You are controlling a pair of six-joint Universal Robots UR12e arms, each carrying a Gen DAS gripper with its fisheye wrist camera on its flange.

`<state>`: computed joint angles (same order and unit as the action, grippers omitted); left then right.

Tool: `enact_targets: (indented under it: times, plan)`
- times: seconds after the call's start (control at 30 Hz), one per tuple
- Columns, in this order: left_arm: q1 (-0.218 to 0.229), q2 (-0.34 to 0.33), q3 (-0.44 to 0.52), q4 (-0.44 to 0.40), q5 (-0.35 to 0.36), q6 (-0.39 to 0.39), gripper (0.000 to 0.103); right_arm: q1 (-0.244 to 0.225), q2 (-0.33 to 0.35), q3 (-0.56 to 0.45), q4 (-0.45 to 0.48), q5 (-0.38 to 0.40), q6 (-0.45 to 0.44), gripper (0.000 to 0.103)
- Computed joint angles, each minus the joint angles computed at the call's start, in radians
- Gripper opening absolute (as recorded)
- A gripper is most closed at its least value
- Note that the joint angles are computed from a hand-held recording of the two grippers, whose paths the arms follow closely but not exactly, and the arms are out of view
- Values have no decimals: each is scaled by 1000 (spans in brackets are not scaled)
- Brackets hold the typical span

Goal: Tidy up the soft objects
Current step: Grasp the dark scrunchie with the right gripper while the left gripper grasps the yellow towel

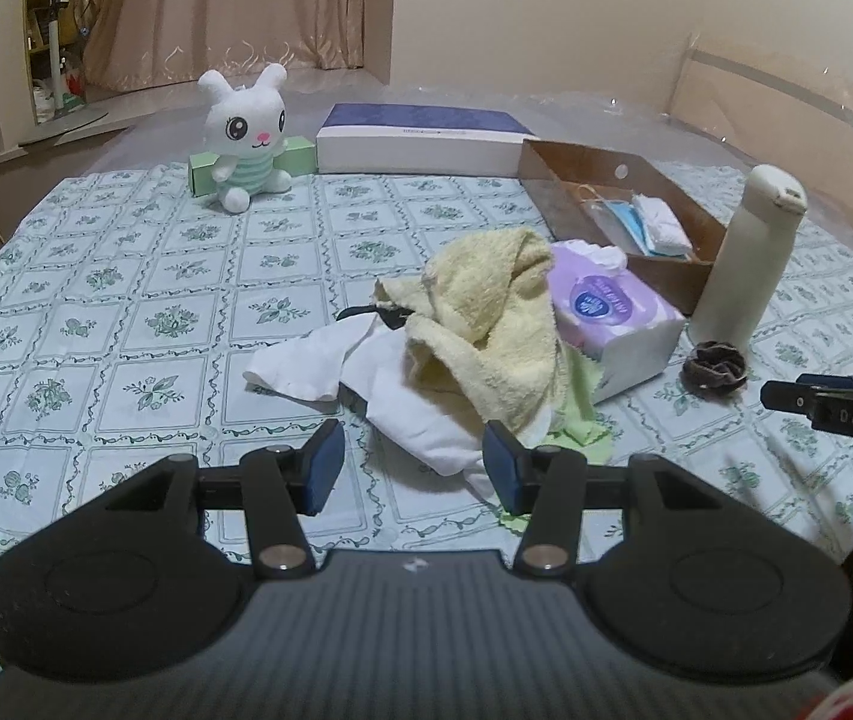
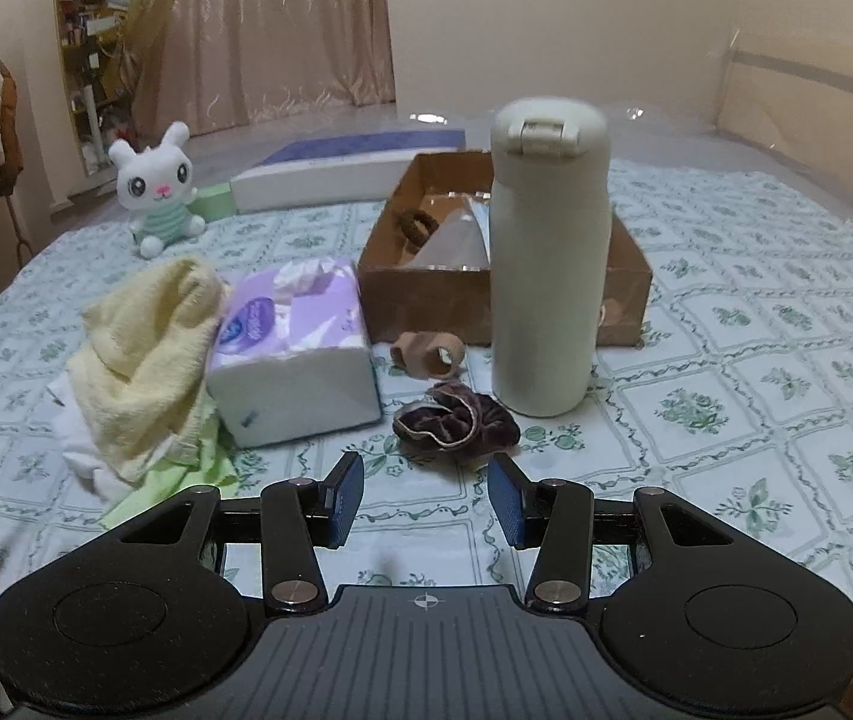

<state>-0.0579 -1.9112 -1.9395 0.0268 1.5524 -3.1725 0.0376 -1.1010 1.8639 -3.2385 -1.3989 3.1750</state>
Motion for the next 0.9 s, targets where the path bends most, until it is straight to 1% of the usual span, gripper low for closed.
enact_targets:
  times: [0.07, 0.13, 0.2, 0.37, 0.47, 0.6, 0.63, 0.67, 0.7, 0.73, 0.8, 0.83, 0.9]
  plan:
    - [0, -8, 4, 2, 4, 8, 47, -1, 15, -15, 7, -3, -8, 48]
    - [-1, -15, 7, 4, 8, 16, 47, -3, 30, -30, 12, -2, -9, 61]
    - [0, -21, 11, 3, 10, 19, 47, -5, 45, -44, 3, -2, -7, 65]
    - [1, -37, 23, -3, 12, 23, 47, 0, 85, -85, 3, -20, -25, 66]
    - [1, -46, 32, -4, 14, 28, 47, 2, 109, -112, 11, -41, -5, 66]
    - [0, -57, 43, -2, 12, 43, 49, 0, 130, -130, 7, -37, 11, 66]
    - [-1, -59, 45, 1, 8, 50, 52, -2, 133, -130, 3, -32, 16, 65]
    - [-1, -62, 48, 5, 5, 55, 54, -3, 134, -129, -1, -25, 17, 61]
    - [-3, -66, 52, 11, 5, 62, 57, -5, 135, -127, -6, -18, 14, 51]
    - [-5, -70, 55, 19, 5, 71, 59, -4, 136, -125, -11, -24, 9, 45]
    - [-10, -80, 63, 39, 5, 96, 60, -5, 137, -118, -30, -30, -9, 36]
    - [-12, -85, 69, 46, 1, 110, 61, -6, 137, -114, -41, -31, -13, 33]
    - [-17, -98, 84, 55, -2, 139, 62, -7, 135, -107, -50, -34, -12, 32]
